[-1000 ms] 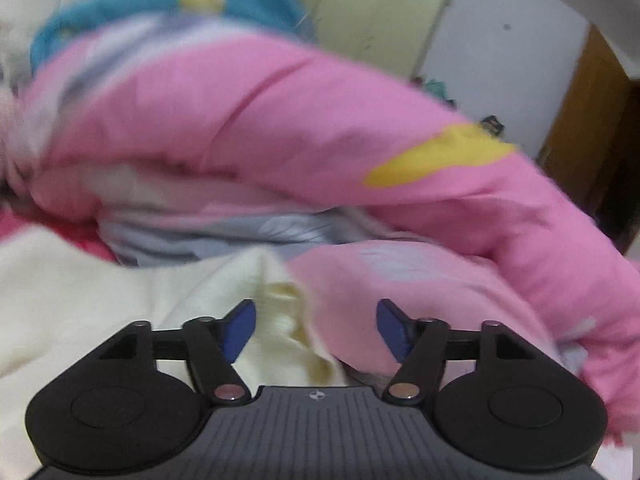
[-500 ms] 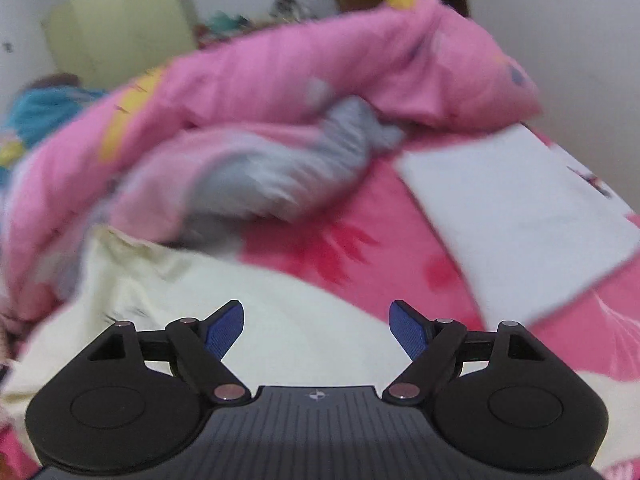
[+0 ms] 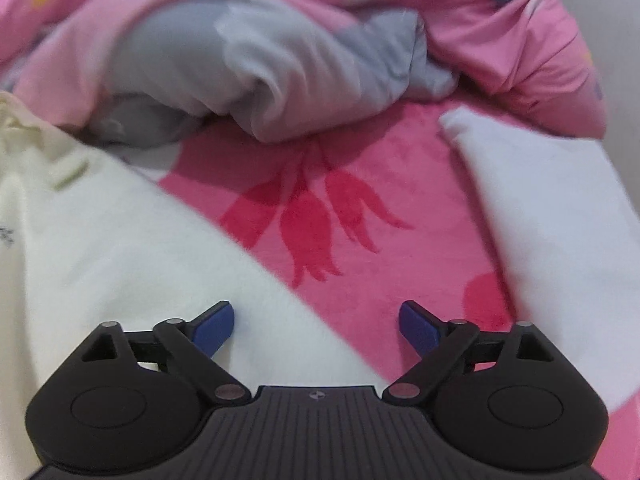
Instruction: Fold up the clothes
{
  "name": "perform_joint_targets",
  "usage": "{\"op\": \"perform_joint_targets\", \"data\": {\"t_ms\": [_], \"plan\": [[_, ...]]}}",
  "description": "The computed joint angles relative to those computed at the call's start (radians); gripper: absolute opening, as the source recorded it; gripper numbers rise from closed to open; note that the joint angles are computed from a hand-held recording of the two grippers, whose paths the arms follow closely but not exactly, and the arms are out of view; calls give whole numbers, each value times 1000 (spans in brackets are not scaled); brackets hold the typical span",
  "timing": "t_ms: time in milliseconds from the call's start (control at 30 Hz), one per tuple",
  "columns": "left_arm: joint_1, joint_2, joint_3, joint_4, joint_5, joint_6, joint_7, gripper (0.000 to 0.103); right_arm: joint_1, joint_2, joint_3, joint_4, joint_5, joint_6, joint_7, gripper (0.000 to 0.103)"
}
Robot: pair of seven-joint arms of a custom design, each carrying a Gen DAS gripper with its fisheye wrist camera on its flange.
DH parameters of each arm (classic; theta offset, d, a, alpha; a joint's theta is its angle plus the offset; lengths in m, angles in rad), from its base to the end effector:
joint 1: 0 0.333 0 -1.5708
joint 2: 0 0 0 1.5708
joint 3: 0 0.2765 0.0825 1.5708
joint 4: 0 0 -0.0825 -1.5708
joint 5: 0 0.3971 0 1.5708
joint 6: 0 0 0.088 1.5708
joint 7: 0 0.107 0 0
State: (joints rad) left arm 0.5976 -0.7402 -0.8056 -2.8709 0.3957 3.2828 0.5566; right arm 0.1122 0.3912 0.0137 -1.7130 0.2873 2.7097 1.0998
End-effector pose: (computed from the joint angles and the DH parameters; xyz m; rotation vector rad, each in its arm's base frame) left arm 0.3993 -0.0963 0.3832 -1.7788 1.3562 -0.8114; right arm 0.6939 0.0768 0.3871 -2.1354 1.4618 -0.5028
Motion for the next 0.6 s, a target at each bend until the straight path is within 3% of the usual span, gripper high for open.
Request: {"op": "perform_joint_targets", "data": {"t_ms": [100,200,333,400,467,600], "plan": [[-9,13,17,2,1,-2,6,78,-40,11,26,42,83,-96,2,97],[-15,20,27,3,0,-4,10,78,-72,-30,45,16,156,-172,-69,89],[-12,19,22,2,-2,-2,9,79,-58,-120,36,-92,169,-178,-163,65],[-7,24,18,5,-3,-5,9,80,-46,-163,30,-146,177,-172,-184,47],[-7,30,20,7,-3,-9,7,81,-36,-195,25,-180,180,-175,-209,18],[-25,38,46,-1,-4,-5,7,82,-4,-260,22,-257,180,-70,-252,13]]}}
